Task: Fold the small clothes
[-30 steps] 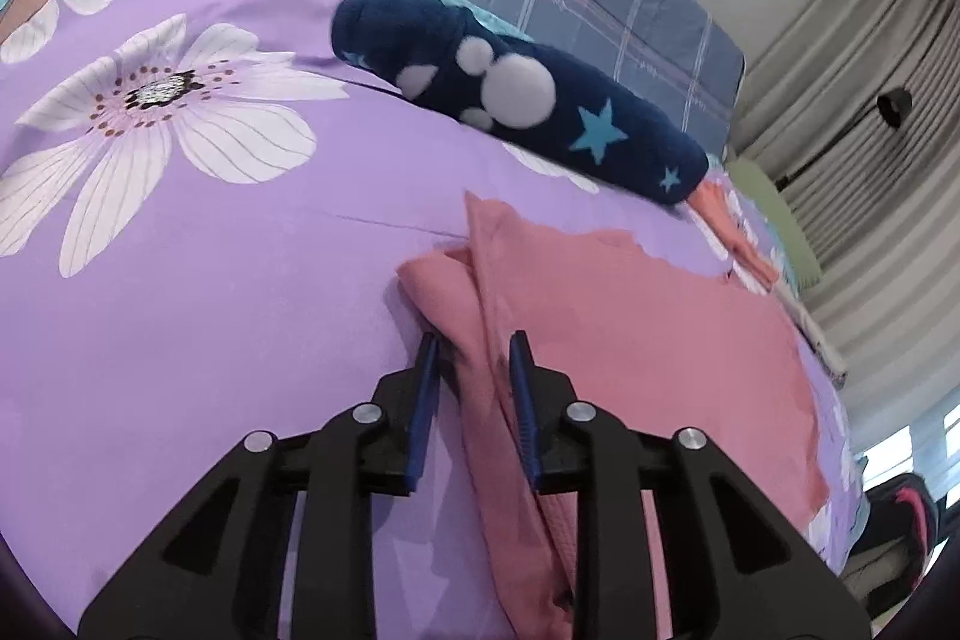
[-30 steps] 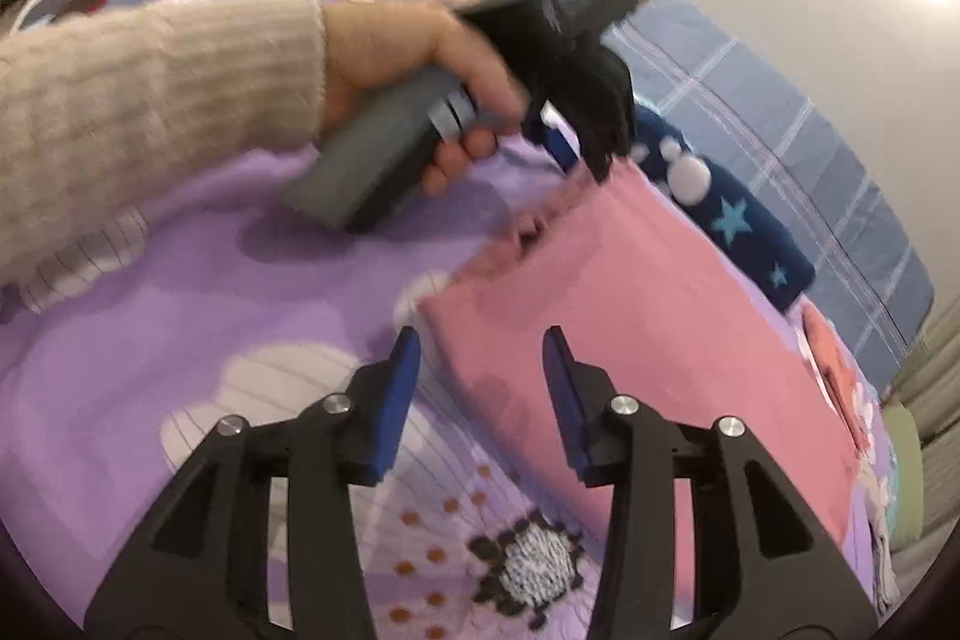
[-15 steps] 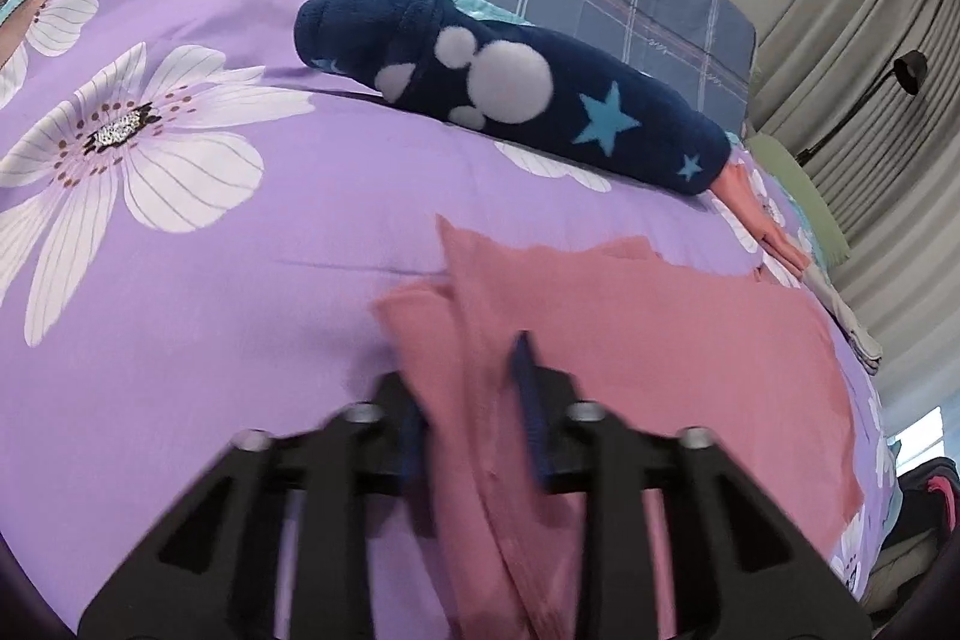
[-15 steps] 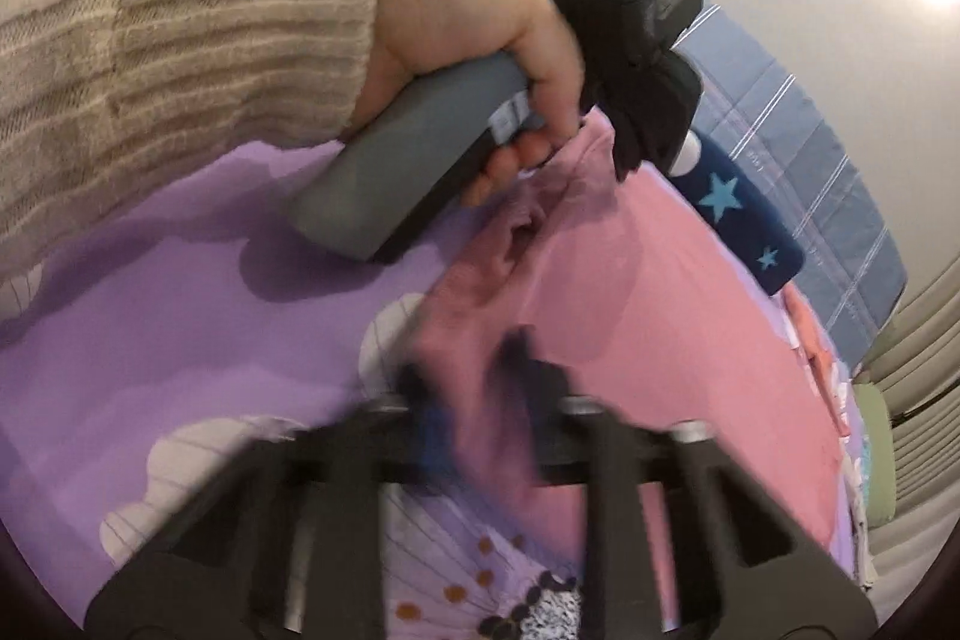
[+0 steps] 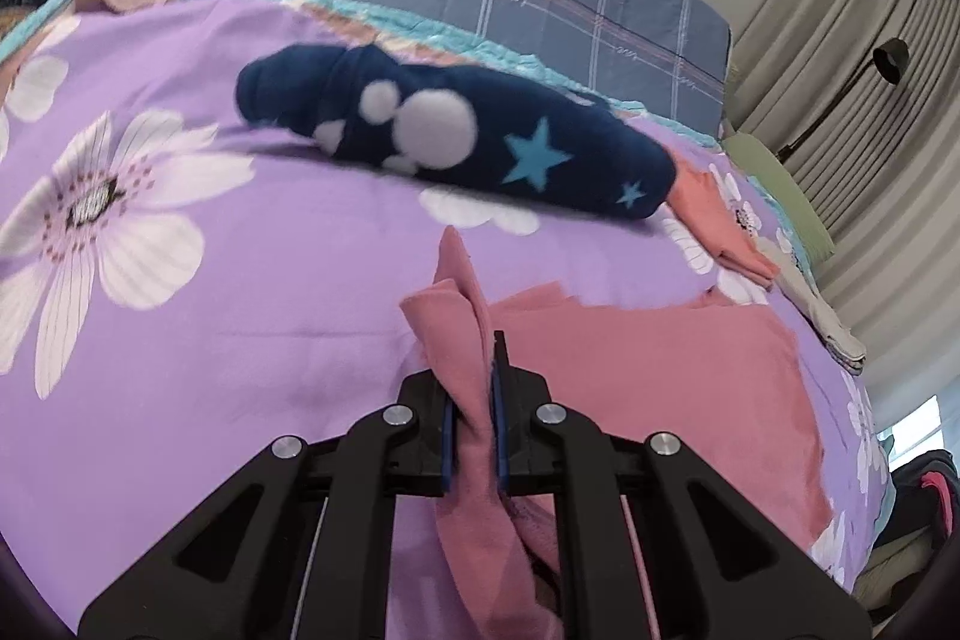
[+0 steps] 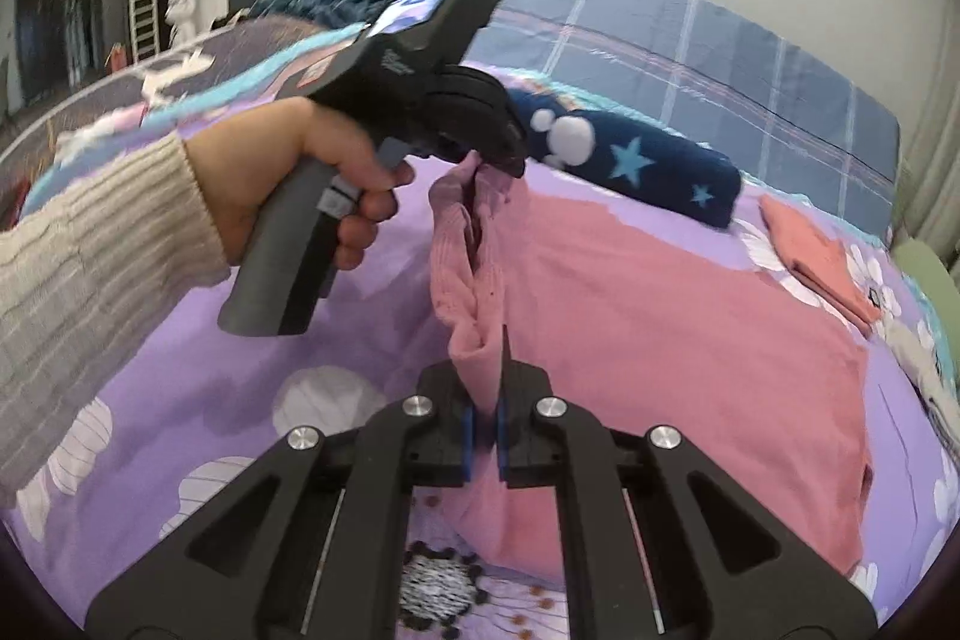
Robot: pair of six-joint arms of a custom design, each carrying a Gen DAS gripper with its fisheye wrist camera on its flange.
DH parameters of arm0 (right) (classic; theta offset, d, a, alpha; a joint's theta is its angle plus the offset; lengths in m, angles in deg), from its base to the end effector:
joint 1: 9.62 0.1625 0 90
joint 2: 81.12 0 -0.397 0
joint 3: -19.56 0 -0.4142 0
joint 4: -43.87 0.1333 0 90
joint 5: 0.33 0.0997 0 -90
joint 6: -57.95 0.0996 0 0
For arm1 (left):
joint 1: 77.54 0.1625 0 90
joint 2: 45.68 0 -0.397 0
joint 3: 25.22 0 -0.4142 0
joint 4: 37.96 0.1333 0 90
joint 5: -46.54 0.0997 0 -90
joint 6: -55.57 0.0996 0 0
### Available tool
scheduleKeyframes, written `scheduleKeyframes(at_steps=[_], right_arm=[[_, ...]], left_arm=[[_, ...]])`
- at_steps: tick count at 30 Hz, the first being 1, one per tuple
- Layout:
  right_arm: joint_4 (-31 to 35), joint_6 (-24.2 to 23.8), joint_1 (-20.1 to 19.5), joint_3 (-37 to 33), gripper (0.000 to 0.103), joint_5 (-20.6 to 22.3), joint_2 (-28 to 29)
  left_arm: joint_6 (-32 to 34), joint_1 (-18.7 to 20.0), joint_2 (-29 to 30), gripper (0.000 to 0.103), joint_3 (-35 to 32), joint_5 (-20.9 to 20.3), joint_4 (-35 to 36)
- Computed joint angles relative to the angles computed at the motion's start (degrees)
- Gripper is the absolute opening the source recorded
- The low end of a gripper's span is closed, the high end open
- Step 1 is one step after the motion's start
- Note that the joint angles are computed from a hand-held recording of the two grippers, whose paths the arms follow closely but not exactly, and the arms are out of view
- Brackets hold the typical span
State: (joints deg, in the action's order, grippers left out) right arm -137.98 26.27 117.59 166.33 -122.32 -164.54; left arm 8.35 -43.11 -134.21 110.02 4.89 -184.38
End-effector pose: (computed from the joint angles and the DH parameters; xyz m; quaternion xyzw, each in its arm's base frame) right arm 0.2814 -0.2374 0.1600 0.4711 -0.8067 0.2492 0.2553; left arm -0.2155 -0.3995 0.2094 0.0316 0.9091 -0.3671 0.1943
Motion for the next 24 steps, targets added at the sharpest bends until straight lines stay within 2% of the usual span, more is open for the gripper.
scheduleKeyframes(at_steps=[8, 12, 19, 24], right_arm=[[4.7, 0.7, -5.2, 0.8, 0.005, 4.6, -9.3], [8.0, 0.3, -9.4, 2.1, 0.005, 7.9, -15.7], [16.1, -0.2, -19.6, 3.4, 0.005, 15.8, -28.0], [23.0, -0.6, -28.7, 3.9, 0.005, 21.5, -37.4]], left_arm=[[-2.0, -3.4, 6.1, 0.009, -7.3, 2.2, 7.1], [-2.2, -4.5, 11.5, 0.009, -11.8, 2.8, 8.9], [-0.2, -4.9, 22.8, 0.009, -21.2, 1.8, 10.7], [3.8, -5.3, 33.0, 0.009, -30.2, -0.1, 12.2]])
